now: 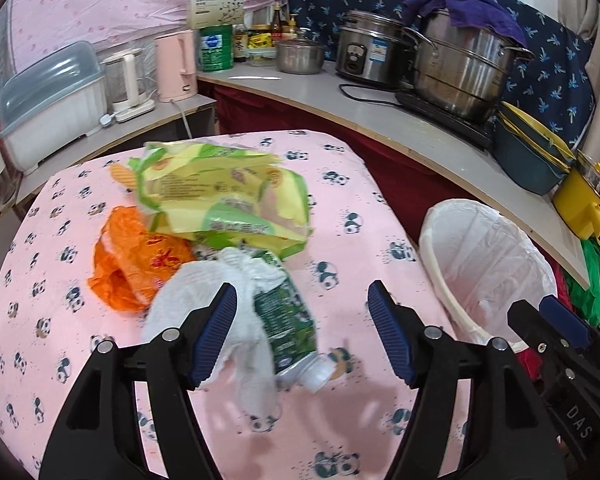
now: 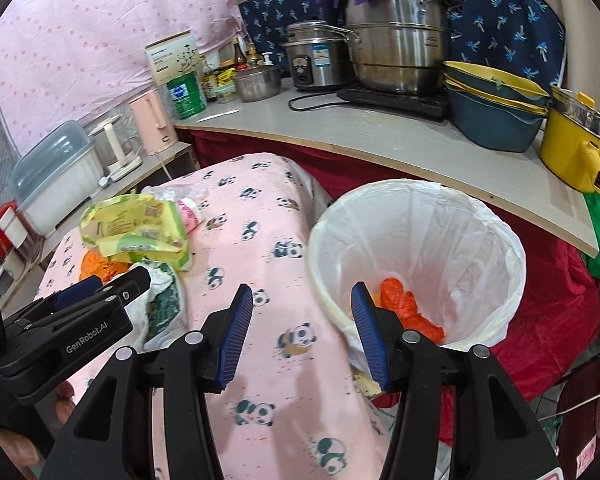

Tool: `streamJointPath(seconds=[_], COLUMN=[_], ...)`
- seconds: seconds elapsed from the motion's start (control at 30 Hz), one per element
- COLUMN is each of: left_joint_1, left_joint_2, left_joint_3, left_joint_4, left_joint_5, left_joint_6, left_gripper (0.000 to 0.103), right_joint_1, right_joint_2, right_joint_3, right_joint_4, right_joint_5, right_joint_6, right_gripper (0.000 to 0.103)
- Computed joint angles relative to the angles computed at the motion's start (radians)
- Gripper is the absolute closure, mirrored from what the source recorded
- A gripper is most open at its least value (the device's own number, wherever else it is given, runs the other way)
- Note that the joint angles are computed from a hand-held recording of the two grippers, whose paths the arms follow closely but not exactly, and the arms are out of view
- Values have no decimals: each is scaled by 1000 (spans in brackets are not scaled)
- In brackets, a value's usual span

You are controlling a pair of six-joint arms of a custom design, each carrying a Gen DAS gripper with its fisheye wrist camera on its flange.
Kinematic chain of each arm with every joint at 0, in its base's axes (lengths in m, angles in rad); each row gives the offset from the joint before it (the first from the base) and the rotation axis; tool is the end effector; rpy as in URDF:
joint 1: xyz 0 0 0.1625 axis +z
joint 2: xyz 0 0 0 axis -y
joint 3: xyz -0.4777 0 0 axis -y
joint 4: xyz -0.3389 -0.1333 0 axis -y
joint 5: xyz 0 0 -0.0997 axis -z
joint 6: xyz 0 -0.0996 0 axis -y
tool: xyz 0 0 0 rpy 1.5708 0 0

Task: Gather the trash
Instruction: 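Move both tools back toward the remaining trash pile, then grasp the white tissue with the left tool while the right tool grasps the green pouch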

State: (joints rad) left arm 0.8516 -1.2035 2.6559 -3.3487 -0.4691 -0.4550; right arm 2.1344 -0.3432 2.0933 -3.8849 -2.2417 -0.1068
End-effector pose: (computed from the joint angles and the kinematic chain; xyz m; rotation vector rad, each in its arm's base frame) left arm -0.0440 -0.3874 0.2610 0.0690 2.1842 -1.0371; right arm 0.3357 -0.3975 -0.0229 0.5772 -2.4159 0.8925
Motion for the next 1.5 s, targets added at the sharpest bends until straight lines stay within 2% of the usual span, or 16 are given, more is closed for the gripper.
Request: streamJointPath(seconds=[0.17, 0.33, 0.57, 0.7, 0.9, 1.1, 1.17, 1.23, 1.27, 1.37, 1.4, 1.5], left_joint_1=[-2, 16, 51, 77, 123, 188, 203, 225, 233, 247, 251, 257], left_joint_2=[-90, -165, -238, -249, -217, -148, -126, -119, -116, -107, -107, -121], left_joint_3=[44, 72, 99, 100, 85, 44, 29, 6, -3, -7, -6, 0], left_joint_4=[84, 169, 207, 188, 92, -1, -14, -2, 9, -4, -8, -10], left_joint_5=[28, 42, 38, 17, -40, -107, -117, -145, -154, -168, -172, -177], left_joint_6=[-78, -139, -160, -146, -86, -7, 17, 44, 48, 69, 76, 82], left_gripper=[33, 33, 33, 31, 19, 20, 27, 41, 43, 66, 78, 90], right_joint_1=[32, 55, 77, 88, 90, 79, 75, 69, 67, 59, 56, 49], right_joint_2=[15, 36, 65, 78, 90, 99, 103, 106, 108, 114, 115, 122], right_joint_3=[-12, -22, -52, -73, -97, -120, -128, -135, -140, -153, -156, -174], right_joint_4=[33, 62, 113, 146, 179, 211, 221, 231, 236, 254, 260, 283], right_joint_5=[4, 10, 21, 26, 27, 24, 24, 27, 28, 37, 44, 64], right_joint_6=[6, 16, 25, 25, 26, 30, 31, 33, 33, 36, 39, 47], right_gripper=[52, 52, 52, 52, 52, 52, 52, 52, 52, 52, 52, 52])
